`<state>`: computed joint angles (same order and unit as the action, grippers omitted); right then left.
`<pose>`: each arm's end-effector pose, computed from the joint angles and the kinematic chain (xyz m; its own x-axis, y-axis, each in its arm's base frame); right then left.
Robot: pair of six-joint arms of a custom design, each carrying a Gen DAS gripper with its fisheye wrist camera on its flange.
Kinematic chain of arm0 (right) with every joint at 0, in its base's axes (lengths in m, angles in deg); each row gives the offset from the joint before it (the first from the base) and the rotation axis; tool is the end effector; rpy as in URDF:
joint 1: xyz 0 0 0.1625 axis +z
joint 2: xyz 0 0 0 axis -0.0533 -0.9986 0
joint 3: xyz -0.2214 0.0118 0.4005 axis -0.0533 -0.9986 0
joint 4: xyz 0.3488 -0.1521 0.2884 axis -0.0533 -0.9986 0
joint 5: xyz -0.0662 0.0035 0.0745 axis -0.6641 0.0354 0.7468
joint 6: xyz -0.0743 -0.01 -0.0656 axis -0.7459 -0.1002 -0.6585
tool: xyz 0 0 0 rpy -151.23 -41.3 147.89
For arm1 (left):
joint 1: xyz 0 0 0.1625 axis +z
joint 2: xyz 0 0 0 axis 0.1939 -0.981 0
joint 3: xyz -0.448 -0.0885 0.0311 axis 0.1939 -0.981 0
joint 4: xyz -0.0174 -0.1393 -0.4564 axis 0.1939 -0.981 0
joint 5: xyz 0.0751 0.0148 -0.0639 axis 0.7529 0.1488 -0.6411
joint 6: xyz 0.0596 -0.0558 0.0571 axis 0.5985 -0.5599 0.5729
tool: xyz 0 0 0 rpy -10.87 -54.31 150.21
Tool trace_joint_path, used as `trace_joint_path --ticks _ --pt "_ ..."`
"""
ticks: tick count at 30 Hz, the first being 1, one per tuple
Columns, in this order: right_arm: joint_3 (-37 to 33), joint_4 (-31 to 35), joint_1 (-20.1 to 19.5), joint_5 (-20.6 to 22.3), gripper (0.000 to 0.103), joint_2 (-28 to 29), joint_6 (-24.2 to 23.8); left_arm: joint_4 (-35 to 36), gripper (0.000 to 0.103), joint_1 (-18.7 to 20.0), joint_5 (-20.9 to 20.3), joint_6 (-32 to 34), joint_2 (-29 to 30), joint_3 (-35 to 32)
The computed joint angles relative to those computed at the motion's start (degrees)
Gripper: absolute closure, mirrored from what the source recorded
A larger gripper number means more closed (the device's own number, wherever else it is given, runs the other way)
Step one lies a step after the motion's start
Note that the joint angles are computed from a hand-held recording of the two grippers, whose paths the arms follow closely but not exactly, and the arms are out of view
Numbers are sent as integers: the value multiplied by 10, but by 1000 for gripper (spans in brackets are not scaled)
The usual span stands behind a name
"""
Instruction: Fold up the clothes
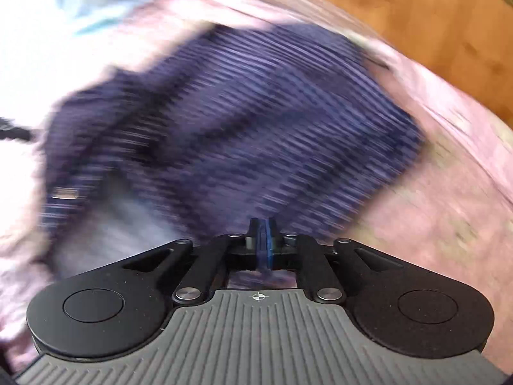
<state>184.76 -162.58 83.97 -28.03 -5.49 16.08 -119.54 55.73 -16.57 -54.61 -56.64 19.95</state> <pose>-0.0088 -0.6836 0.2711 -0.6565 -0.4663 0.5929 -0.6296 0.7717 -0.0903 -0.0949 -0.6704 0.1623 -0.8462 0.3162 -0.4289 0.4456 0.8614 -0.2440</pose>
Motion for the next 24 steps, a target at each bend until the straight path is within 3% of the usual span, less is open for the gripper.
trace_joint_path --ticks 2,5,7,9,10,14,16,19,22,24 --pt "11 -7 16 -1 86 10 -63 -27 77 -14 3 -6 -15 15" --pt "13 -47 39 -39 85 51 -172 -30 77 -28 -77 -5 -4 7" --pt "-2 -62 41 -58 79 76 -205 -12 76 -31 -138 -4 29 -12" --pt "-18 -77 42 -77 77 102 -238 10 76 -37 -144 12 66 -28" --pt "-28 -78 44 -89 71 114 -243 23 77 -40 -126 13 82 -33" --pt "-72 -156 31 -80 70 132 -162 57 81 -33 -83 -19 101 -34" --pt "-75 -138 30 -69 73 119 -131 50 81 -27 -87 -29 94 -25" --pt "-69 -28 36 -15 73 96 -110 39 81 -25 -92 -38 88 -18" --pt "-72 20 45 -14 73 113 -155 36 81 -27 -89 -39 84 -9" --pt "-86 -43 46 -46 73 146 -176 39 80 -25 -91 -43 84 -12"
